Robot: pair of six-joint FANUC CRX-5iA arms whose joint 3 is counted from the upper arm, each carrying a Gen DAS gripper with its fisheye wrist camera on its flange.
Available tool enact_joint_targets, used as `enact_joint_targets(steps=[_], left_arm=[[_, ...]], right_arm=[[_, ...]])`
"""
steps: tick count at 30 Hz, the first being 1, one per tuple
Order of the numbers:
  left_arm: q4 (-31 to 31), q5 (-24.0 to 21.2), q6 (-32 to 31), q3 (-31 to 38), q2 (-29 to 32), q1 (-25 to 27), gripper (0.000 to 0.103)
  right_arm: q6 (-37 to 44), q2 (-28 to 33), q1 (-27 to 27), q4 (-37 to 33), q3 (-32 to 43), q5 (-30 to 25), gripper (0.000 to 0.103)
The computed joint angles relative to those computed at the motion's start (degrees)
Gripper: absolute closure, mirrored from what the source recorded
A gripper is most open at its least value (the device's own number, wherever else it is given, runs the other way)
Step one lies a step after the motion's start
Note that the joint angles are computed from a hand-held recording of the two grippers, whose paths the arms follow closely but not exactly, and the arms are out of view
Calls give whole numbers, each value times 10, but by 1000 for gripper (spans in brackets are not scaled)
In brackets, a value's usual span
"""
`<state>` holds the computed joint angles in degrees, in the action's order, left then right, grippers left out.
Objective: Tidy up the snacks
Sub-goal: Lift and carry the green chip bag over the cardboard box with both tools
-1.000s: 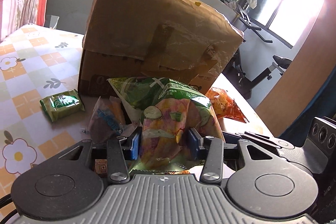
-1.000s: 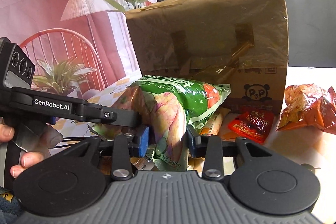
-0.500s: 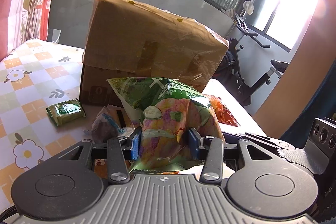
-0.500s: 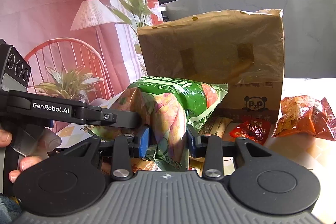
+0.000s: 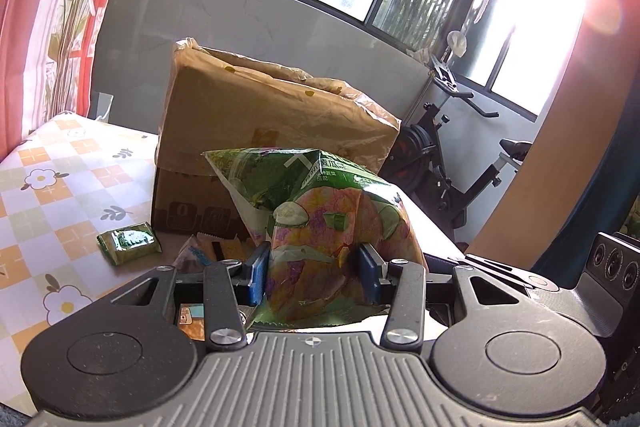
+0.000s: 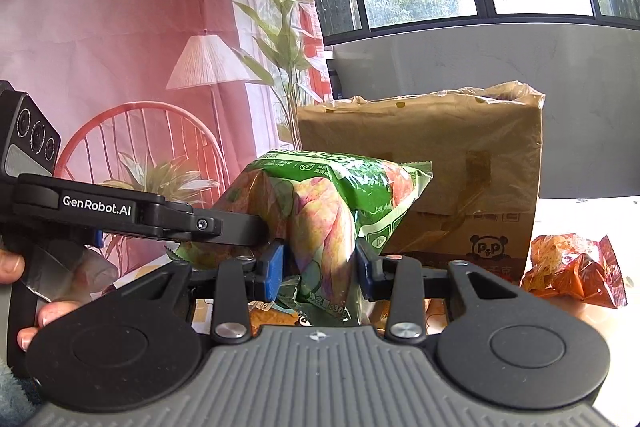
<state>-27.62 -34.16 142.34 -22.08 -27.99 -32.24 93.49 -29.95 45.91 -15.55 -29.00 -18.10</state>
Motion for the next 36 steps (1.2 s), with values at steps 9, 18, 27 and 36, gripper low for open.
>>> enact_joint_targets(steps=[9, 18, 27, 36], left_arm=[[44, 50, -58, -18, -13, 37, 55], [229, 138, -297, -4, 16, 129, 54], [402, 157, -486, 37, 95, 192, 54], [330, 106, -415, 119, 153, 221, 54]], right_arm=[[90, 17, -32, -76, 45, -32, 64], [207, 84, -96, -181, 169, -72, 64], [266, 207, -157, -241, 322, -141, 64], [230, 332, -179, -248, 455, -198, 64]])
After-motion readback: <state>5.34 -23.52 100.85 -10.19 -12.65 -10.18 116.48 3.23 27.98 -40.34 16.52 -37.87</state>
